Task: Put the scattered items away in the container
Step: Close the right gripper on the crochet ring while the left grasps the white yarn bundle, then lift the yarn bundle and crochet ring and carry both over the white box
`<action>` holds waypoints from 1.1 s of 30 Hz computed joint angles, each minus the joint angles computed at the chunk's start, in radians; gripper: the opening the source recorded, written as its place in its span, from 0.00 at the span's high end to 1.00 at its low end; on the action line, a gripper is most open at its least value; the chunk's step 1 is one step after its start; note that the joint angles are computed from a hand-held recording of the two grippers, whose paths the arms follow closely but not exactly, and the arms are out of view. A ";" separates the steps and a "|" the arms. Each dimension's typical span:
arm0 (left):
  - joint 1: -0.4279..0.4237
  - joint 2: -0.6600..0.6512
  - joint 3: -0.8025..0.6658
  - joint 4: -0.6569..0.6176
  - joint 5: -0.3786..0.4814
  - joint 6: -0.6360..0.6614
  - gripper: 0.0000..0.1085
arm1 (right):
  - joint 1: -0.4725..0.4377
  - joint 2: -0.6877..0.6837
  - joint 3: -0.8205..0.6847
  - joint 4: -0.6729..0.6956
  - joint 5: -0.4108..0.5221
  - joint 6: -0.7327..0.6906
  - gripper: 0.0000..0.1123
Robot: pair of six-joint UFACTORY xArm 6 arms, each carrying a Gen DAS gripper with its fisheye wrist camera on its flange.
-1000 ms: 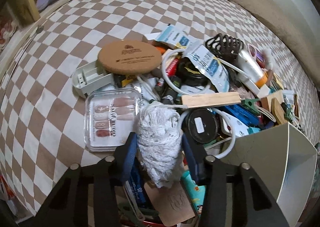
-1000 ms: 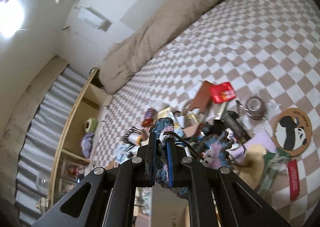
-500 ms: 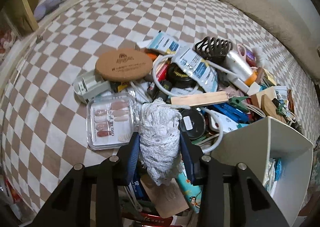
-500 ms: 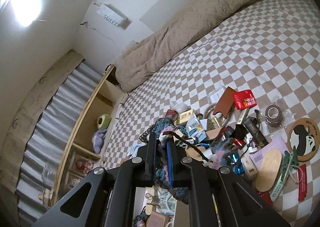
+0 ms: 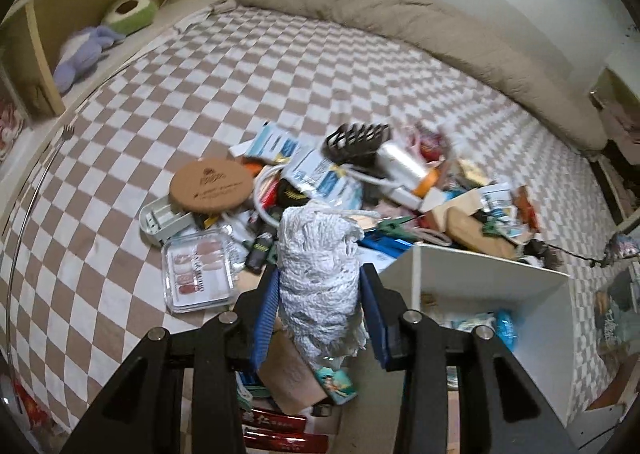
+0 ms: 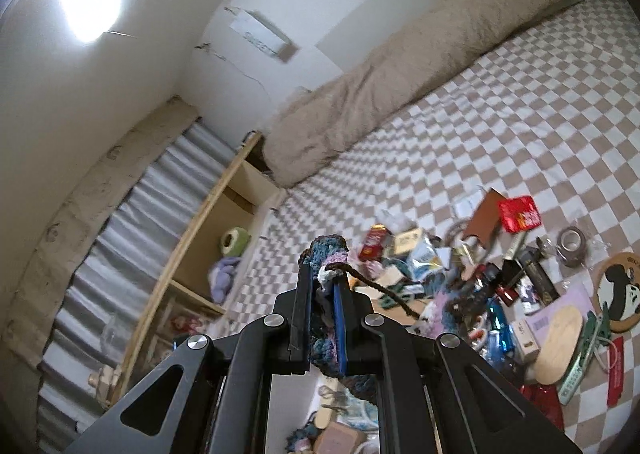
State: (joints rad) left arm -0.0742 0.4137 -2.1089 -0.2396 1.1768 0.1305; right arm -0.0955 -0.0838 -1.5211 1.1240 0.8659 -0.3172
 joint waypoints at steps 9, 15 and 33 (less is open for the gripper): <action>-0.012 -0.077 0.041 -0.112 -0.019 0.057 0.63 | 0.015 -0.042 -0.009 0.052 0.011 -0.053 0.91; -0.021 -0.123 0.051 -0.183 -0.029 0.096 0.63 | 0.029 -0.073 -0.027 0.107 0.017 -0.101 0.91; -0.054 -0.232 0.111 -0.312 -0.028 0.211 0.63 | 0.088 -0.212 -0.045 0.320 0.038 -0.274 0.91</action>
